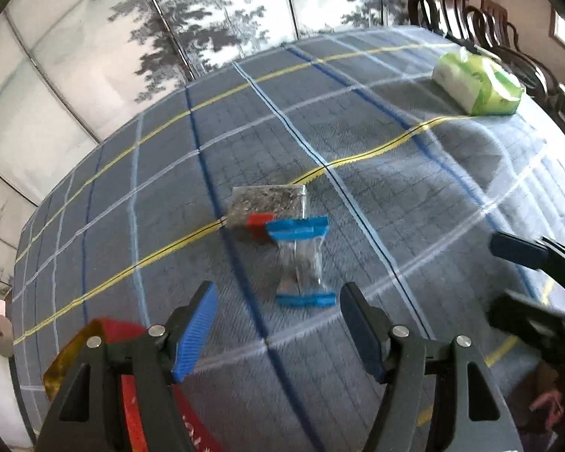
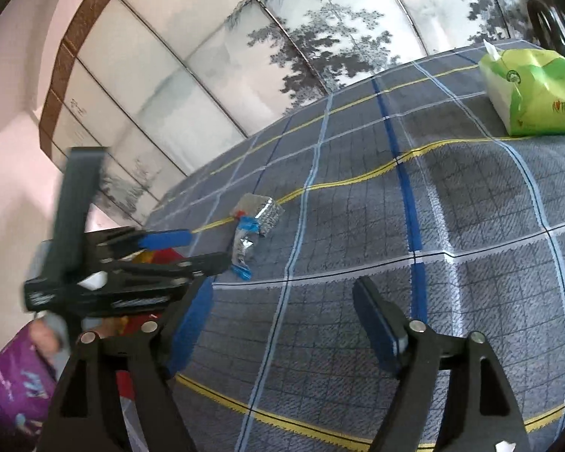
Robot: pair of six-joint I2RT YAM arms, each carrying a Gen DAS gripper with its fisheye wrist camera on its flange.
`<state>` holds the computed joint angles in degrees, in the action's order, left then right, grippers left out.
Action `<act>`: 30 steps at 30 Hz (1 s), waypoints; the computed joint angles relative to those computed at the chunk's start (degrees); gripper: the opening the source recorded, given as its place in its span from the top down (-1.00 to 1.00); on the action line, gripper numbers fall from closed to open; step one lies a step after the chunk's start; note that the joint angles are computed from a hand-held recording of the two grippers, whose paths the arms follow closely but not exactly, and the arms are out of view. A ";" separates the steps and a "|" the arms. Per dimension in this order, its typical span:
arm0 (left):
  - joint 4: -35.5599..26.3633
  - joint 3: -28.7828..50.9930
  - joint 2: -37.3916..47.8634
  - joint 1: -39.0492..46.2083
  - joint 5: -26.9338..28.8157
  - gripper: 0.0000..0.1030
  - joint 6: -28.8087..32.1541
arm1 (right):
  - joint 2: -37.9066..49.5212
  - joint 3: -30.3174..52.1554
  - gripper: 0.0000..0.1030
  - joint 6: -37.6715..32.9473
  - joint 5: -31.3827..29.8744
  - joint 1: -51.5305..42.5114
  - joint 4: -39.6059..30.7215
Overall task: Organize snacks
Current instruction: 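Grasp the clear blue-topped bag with the left gripper while the right gripper grasps the grey block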
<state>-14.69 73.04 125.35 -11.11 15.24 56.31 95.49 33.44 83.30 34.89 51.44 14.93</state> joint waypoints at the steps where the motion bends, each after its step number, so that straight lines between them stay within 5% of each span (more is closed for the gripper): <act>1: -0.88 1.19 0.97 -0.28 -0.17 -0.34 -0.42 | 0.03 0.03 -0.49 -0.85 0.08 0.16 0.53; 8: -9.71 12.09 8.76 -2.51 -2.81 -0.30 -4.24 | -0.26 -0.82 -0.55 -3.31 0.92 0.86 3.36; 9: -9.62 12.17 9.06 -2.81 -3.30 -0.19 -4.23 | -0.45 -1.55 -0.56 -3.22 0.82 0.78 4.46; 11: -9.26 11.73 8.77 -2.92 -2.41 0.53 -4.97 | -0.80 -2.90 -0.58 -2.42 1.16 0.72 6.24; 16: -7.13 9.57 6.89 -2.06 -2.71 0.55 -9.55 | -1.46 -5.24 -0.60 -0.56 1.42 0.75 8.82; 20: -14.96 7.51 1.93 3.26 4.82 0.55 -9.51 | -1.58 -5.29 -0.63 -0.47 -0.87 -0.31 8.50; 25: -18.16 1.44 -6.02 9.80 9.32 0.55 -6.22 | -0.89 1.39 -0.63 -15.82 -12.24 -7.50 1.30; 30: -25.48 2.21 -8.59 15.30 12.27 0.55 -2.76 | 5.87 15.36 -0.63 -39.60 -23.24 -17.75 -9.02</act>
<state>-40.17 75.24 116.75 4.19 27.51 53.55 101.36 48.79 43.70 11.65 33.69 5.91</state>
